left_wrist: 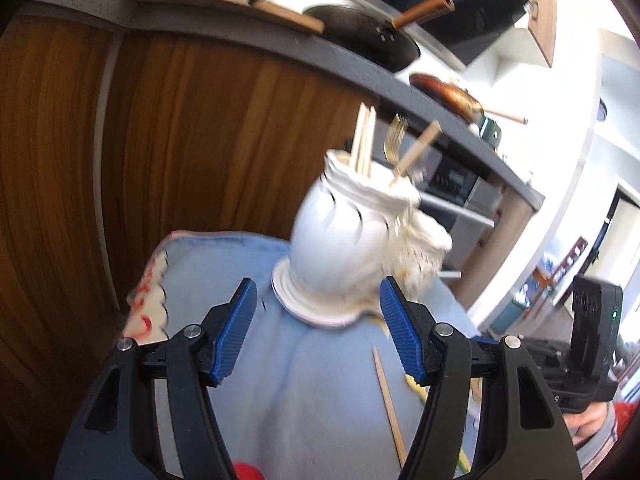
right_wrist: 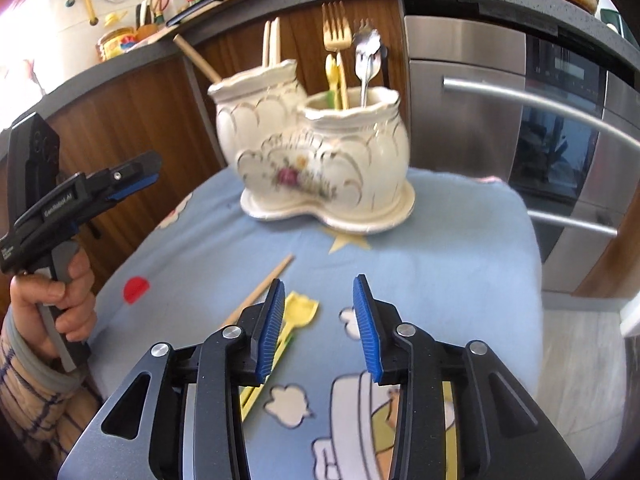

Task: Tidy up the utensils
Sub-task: 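Grasp the last wooden chopstick with the left tool while the right grasps the yellow tulip spoon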

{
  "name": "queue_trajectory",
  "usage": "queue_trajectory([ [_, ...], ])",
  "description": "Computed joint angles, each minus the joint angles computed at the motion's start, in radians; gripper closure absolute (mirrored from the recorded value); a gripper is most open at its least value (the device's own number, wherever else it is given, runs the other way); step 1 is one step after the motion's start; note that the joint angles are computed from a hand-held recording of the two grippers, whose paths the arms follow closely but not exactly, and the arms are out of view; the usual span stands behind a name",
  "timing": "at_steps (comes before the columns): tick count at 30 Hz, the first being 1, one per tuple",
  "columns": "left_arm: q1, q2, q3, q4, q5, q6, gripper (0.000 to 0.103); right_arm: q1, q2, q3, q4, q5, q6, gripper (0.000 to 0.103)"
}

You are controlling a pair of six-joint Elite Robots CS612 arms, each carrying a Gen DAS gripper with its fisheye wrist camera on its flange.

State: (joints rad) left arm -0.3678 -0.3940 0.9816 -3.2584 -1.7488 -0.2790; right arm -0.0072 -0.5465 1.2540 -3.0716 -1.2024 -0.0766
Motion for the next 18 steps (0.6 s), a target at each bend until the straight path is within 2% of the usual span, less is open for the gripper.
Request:
queue_trajectory([
  [6, -0.009, -0.019, 0.042, 0.041, 0.016, 0.026, 0.040, 0.011, -0.004, 0.010, 0.041, 0.008, -0.026, 0.062],
  [14, -0.027, -0.036, 0.063, 0.114, 0.047, 0.094, 0.040, 0.024, 0.006, -0.013, 0.155, 0.007, -0.084, 0.061],
  [18, -0.041, -0.039, 0.059, 0.177, 0.048, 0.163, 0.040, 0.024, 0.006, -0.012, 0.179, -0.004, -0.115, 0.083],
])
